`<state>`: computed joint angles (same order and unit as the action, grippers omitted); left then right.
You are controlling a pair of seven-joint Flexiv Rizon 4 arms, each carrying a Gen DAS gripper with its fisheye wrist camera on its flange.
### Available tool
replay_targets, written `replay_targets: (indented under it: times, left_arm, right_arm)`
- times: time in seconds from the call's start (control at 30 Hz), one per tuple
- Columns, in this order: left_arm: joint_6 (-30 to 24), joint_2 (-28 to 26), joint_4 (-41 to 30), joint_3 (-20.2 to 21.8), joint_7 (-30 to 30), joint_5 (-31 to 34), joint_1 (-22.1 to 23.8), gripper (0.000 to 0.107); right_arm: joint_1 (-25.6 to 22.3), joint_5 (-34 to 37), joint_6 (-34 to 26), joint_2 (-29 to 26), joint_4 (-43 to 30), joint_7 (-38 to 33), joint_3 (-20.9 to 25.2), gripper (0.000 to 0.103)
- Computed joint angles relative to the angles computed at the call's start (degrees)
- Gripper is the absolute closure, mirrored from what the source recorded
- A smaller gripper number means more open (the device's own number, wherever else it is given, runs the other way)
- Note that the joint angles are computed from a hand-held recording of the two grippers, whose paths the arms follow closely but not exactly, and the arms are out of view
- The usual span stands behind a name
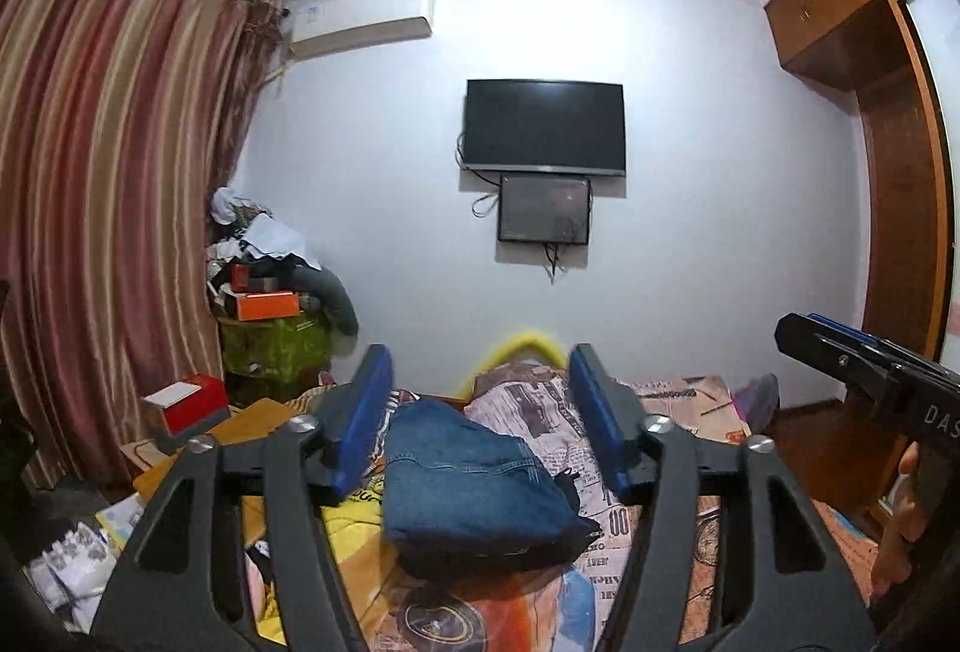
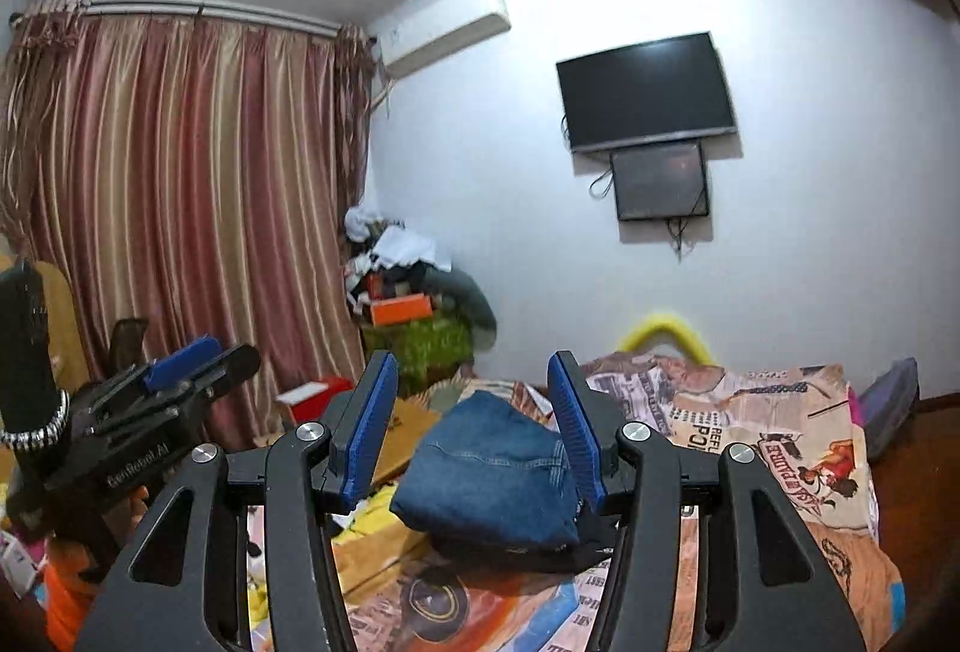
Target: Fold large clothes
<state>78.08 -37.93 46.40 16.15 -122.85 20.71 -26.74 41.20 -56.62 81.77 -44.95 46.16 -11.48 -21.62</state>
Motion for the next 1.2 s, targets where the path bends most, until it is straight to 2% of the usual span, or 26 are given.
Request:
replay_targets:
  times: [0.07, 0.13, 0.17, 0.23, 0.4, 0.6, 0.67, 1.2]
  left_arm:
    - [0.44, 1.11, 2.18, 2.39, -3.43, 1.32, -1.57, 0.026]
    - [0.41, 1.83, 3.43, 4.47, -6.7, 3.04, -2.91, 0.018]
    - [0.25, 2.16, 3.95, 5.1, -8.07, 3.88, -3.46, 0.015]
    - [-0.51, 2.49, 4.36, 5.23, -9.49, 5.09, -3.7, 0.011]
    - [-2.52, 3.03, 4.68, 4.33, -11.32, 7.85, -3.49, 0.009]
    - [-3.07, 3.76, 5.72, 2.29, -12.36, 9.69, -2.52, 0.009]
    - [-3.39, 3.82, 5.77, 2.26, -12.88, 10.14, -2.58, 0.009]
    - [-4.15, 4.19, 5.95, 1.05, -14.59, 12.77, -2.44, 0.008]
  right_arm:
    - [0.75, -1.27, 0.39, 0.71, 1.57, 2.82, -1.62, 0.047]
    - [0.76, -1.52, -0.13, 0.9, 2.1, 3.59, -1.16, 0.034]
    - [0.68, -1.36, -1.02, 0.76, 1.86, 3.3, -0.7, 0.031]
    - [0.87, -1.84, -2.61, 1.0, 2.12, 3.28, -0.44, 0.021]
    - [0.35, -1.15, -7.03, 0.3, 0.4, 0.0, 2.41, 0.014]
    - [0.27, -0.98, -6.81, 0.96, 1.41, -0.54, 3.3, 0.014]
    - [1.02, -3.18, -5.77, 2.25, 4.06, 2.07, 1.51, 0.014]
    - [0.4, -3.53, -7.96, 3.08, 5.48, 0.14, 4.67, 0.014]
